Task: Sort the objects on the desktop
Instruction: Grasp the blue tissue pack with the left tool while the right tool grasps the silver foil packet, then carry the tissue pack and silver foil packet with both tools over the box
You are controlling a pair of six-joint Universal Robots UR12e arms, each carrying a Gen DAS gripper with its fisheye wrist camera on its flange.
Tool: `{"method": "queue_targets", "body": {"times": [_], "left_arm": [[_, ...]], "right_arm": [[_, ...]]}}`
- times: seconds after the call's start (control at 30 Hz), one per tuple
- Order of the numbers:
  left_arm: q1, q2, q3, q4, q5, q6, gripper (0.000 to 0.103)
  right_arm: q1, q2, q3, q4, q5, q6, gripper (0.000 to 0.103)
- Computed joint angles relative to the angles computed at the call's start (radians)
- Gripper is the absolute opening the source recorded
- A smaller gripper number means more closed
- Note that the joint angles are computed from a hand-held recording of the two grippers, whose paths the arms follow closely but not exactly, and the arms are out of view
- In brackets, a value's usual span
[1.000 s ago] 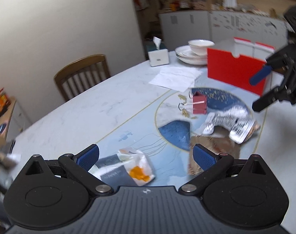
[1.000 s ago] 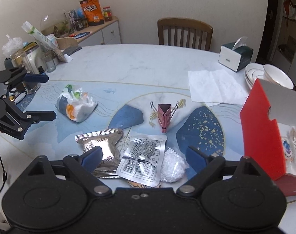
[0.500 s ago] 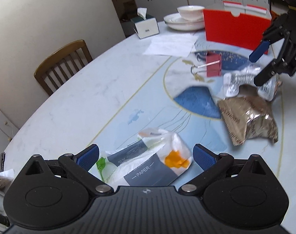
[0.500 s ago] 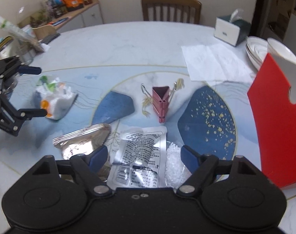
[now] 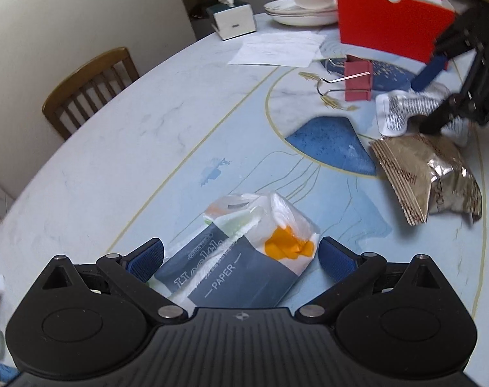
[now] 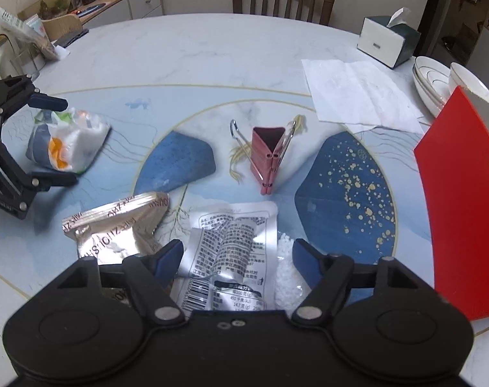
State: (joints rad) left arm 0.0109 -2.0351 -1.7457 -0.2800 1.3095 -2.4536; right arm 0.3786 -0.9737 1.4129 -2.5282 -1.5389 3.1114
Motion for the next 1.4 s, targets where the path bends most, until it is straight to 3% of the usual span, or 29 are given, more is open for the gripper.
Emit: {"method": "queue_targets", "body": {"times": [0.13, 0.27, 0.7, 1.17, 1.4], "left_arm": [[0.006, -0.001, 0.008, -0.037, -0.018, -0.090, 0.102], [0.009, 0.002, 0.011, -0.063, -0.024, -0.163, 0.095], [-0.030, 0.024, -0.007, -0.022, 0.103, -0.300, 0.043], [-0.074, 0.077, -0.039, -0.042, 0.155, -0.553, 0.038], [-0.100, 0.107, -0.049, -0.041, 0.164, -0.620, 0.038]], "right_arm": [[0.001, 0.002, -0.001, -0.001, -0.002, -0.003, 0.069], [-0.001, 0.004, -0.006, 0.007, 0.004, 0.004, 0.065], [-0.010, -0.001, -0.002, 0.010, 0.049, -0.017, 0.060], [-0.034, -0.028, 0.036, -0.034, 0.113, -0.031, 0.058], [-0.054, -0.056, 0.066, -0.066, 0.167, -0.042, 0.058]]}}
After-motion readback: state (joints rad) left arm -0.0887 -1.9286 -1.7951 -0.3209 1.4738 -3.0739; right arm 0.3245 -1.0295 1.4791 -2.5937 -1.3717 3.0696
